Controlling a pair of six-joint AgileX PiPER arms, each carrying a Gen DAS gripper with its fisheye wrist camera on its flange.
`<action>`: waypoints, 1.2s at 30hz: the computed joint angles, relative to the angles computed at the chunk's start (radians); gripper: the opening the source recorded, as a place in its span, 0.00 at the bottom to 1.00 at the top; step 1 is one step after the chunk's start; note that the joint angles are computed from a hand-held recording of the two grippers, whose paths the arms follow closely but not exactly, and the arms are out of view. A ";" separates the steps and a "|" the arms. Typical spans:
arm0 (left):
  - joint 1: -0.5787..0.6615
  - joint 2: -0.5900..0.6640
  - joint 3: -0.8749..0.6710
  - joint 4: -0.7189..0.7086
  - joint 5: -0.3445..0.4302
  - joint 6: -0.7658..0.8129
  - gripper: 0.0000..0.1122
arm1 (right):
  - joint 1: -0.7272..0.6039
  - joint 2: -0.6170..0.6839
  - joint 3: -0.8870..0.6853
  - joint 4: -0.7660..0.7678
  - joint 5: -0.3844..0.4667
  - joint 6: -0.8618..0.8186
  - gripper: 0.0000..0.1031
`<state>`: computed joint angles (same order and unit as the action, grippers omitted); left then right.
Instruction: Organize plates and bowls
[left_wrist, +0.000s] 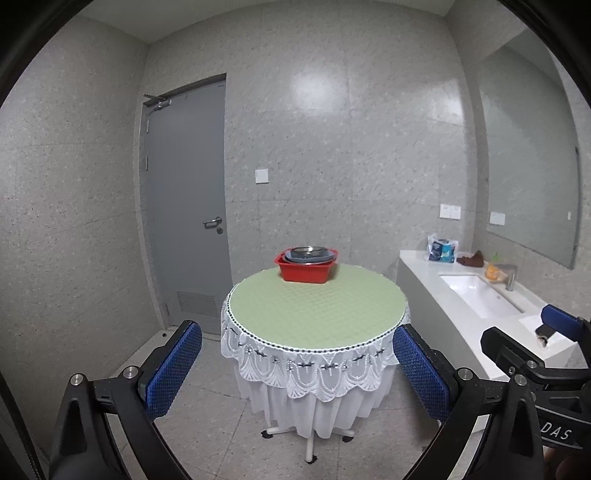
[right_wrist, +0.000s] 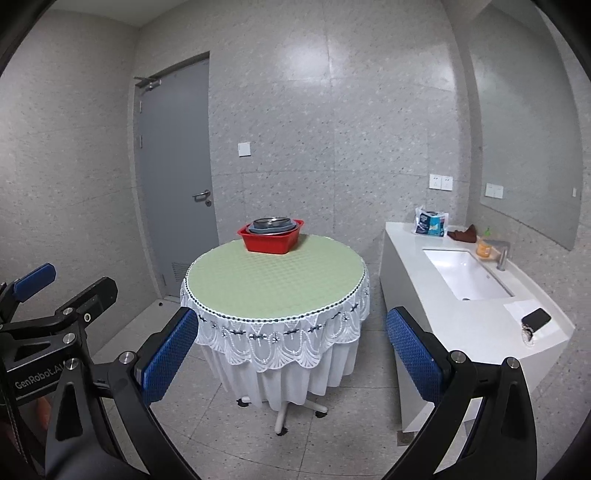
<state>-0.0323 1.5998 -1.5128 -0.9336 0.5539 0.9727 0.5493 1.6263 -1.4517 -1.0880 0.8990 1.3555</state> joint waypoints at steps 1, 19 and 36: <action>0.005 -0.007 0.010 -0.013 0.004 0.015 0.91 | 0.004 -0.010 0.014 -0.012 0.005 0.009 1.00; 0.070 0.009 0.010 -0.114 0.064 0.124 0.91 | 0.070 -0.025 0.027 -0.057 0.096 0.041 1.00; 0.030 0.030 0.007 -0.103 0.014 0.115 0.91 | 0.064 -0.013 0.017 -0.054 0.087 0.033 1.00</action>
<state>-0.0023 1.6295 -1.5054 -1.0363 0.5679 1.0878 0.6130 1.6136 -1.4346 -1.1420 0.9861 1.3884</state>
